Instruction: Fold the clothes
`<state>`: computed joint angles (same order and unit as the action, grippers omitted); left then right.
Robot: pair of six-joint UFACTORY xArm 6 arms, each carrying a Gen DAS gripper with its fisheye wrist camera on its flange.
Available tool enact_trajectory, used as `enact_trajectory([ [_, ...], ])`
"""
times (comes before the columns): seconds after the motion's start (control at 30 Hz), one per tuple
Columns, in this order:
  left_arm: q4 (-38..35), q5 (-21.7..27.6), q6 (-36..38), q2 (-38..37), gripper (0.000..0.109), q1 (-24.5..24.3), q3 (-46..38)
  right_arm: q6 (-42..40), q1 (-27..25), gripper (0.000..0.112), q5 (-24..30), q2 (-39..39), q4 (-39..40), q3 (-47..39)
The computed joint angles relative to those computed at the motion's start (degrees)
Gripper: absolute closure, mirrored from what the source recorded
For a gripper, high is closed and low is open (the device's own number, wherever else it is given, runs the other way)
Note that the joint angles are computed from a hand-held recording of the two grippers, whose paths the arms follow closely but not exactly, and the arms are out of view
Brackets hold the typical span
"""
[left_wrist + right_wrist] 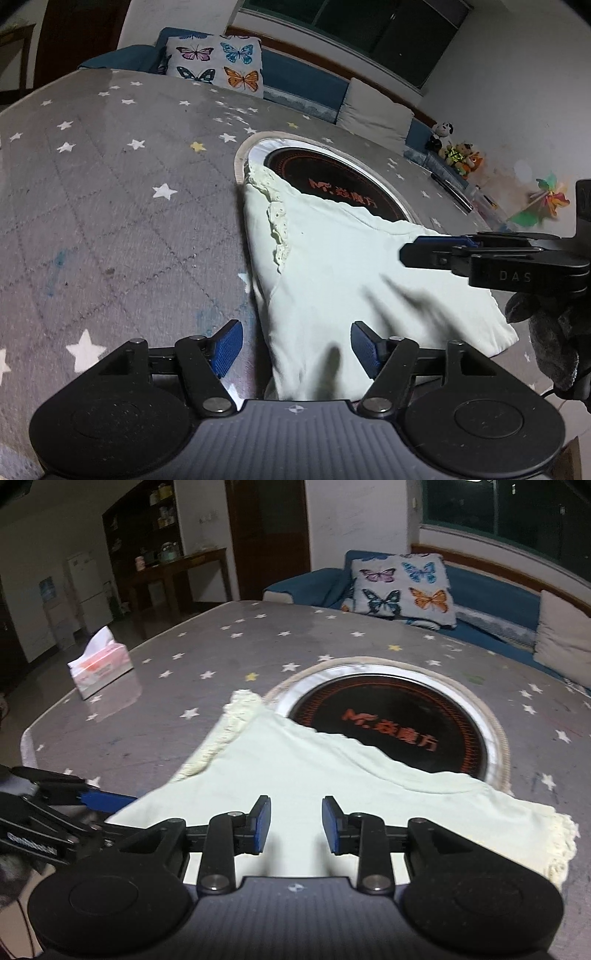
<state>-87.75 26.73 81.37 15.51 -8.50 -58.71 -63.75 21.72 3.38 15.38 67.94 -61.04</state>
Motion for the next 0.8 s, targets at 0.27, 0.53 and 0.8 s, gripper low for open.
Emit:
enact_trajectory([
  [0.27, -2.39, 6.25, 0.65, -0.90, 0.083, 1.90, 0.91, 19.16, -0.08, 0.082, 6.47, 2.39, -20.17, -4.03],
  [0.53, -7.65, 9.76, 5.29, -2.69, 0.088, 1.86, 1.18, 32.08, -1.44, 0.073, 17.00, 6.59, -34.89, -13.60],
  [0.8, -8.75, 11.26, 6.28, -1.61, 0.090, 0.26, -0.54, 43.13, -0.67, 0.061, 26.30, 13.40, -54.16, -24.64],
])
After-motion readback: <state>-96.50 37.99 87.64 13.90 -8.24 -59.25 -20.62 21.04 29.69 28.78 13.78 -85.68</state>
